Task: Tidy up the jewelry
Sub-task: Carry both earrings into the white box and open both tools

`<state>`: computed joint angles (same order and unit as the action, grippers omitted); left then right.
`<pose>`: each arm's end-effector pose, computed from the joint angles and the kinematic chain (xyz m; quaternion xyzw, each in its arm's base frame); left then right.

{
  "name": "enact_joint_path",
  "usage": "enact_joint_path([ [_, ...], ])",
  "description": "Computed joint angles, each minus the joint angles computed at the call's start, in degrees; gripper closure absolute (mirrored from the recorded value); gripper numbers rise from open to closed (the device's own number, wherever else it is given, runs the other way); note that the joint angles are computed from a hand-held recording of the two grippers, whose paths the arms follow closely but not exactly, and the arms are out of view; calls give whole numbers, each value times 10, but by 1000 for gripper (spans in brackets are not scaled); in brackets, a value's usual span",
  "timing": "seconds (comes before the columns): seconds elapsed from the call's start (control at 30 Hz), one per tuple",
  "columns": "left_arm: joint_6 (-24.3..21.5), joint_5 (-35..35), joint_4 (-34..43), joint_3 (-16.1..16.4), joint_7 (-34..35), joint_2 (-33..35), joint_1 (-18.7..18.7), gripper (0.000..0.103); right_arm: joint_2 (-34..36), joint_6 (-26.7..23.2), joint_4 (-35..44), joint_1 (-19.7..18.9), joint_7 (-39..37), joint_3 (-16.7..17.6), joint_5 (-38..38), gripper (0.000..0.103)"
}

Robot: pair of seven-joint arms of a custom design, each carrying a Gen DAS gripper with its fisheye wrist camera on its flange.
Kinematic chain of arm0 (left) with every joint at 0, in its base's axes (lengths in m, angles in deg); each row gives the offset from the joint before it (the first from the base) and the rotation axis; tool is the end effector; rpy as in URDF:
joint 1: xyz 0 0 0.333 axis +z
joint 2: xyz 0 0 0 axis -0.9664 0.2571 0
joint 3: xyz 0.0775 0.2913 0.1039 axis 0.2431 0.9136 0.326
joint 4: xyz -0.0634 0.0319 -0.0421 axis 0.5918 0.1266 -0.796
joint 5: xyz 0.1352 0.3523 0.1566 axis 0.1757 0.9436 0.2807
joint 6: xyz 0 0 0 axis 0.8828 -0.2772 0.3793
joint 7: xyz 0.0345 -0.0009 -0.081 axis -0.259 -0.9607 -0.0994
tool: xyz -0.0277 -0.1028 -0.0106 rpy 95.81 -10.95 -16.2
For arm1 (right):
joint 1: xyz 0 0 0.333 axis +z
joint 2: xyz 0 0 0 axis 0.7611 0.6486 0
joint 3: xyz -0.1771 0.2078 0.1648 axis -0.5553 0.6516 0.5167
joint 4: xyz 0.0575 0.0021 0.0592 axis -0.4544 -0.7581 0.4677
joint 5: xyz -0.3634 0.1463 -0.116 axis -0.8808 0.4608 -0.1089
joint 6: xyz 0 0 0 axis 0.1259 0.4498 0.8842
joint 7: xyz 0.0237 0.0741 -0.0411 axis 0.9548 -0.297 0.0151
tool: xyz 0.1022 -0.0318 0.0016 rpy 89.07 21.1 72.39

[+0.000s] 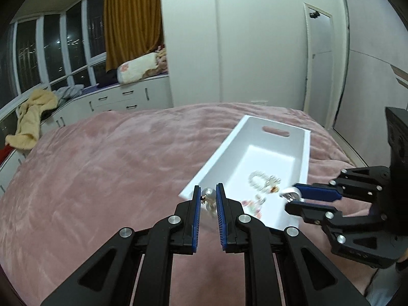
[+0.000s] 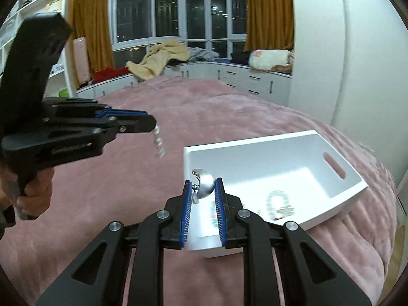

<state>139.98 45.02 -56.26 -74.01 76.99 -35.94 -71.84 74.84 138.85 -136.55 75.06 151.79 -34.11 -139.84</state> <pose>0.7758 -0.1217 0.5618 -0.2385 0.8671 -0.4116 0.1478 0.6335 0.3106 0.5284 -0.5852 0.6707 -0.3212 0.3232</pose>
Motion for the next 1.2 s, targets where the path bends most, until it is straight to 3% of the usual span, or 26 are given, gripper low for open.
enact_joint_path([
  [0.2, 7, 24, 5, -2, -13, 9, -36, 86, -8, -19, -23, -30, 4, -9, 28, 85],
  [0.47, 2, 71, 33, 5, -62, 46, -77, 86, 19, -71, -1, -61, -56, -6, 106, 85],
  [0.73, -15, 104, 58, 10, -112, 70, -97, 84, 32, -24, 4, -96, -131, 3, 210, 83],
  [0.77, -16, 105, 56, 10, -123, 69, -97, 74, 32, -30, 7, -95, -131, -2, 212, 78],
  [0.8, -8, 104, 47, 9, -127, 63, -96, 59, 30, -32, 9, -91, -127, -6, 207, 64],
  [0.83, 8, 102, 30, 8, -129, 53, -95, 54, 28, -39, 12, -83, -114, -14, 193, 54],
  [0.87, 26, 96, 9, 5, -128, 40, -91, 52, 26, -43, 14, -77, -103, -20, 177, 36],
  [0.93, 36, 92, -6, 5, -137, 28, -89, 49, 18, -52, 18, -69, -92, -24, 152, 35],
  [1.03, 56, 86, -22, 6, -155, 8, -85, 46, 0, -74, 27, -67, -83, -22, 136, 12],
  [1.07, 59, 80, -28, 5, -162, -1, -82, 36, -10, -81, 30, -67, -89, -18, 135, 4],
  [1.1, 65, 76, -35, 6, -166, -10, -79, 21, -13, -92, 35, -70, -97, -13, 139, 5],
  [1.2, 91, 82, -65, 18, -192, -47, -79, 13, -33, -132, 43, -68, -102, -2, 148, 5],
])
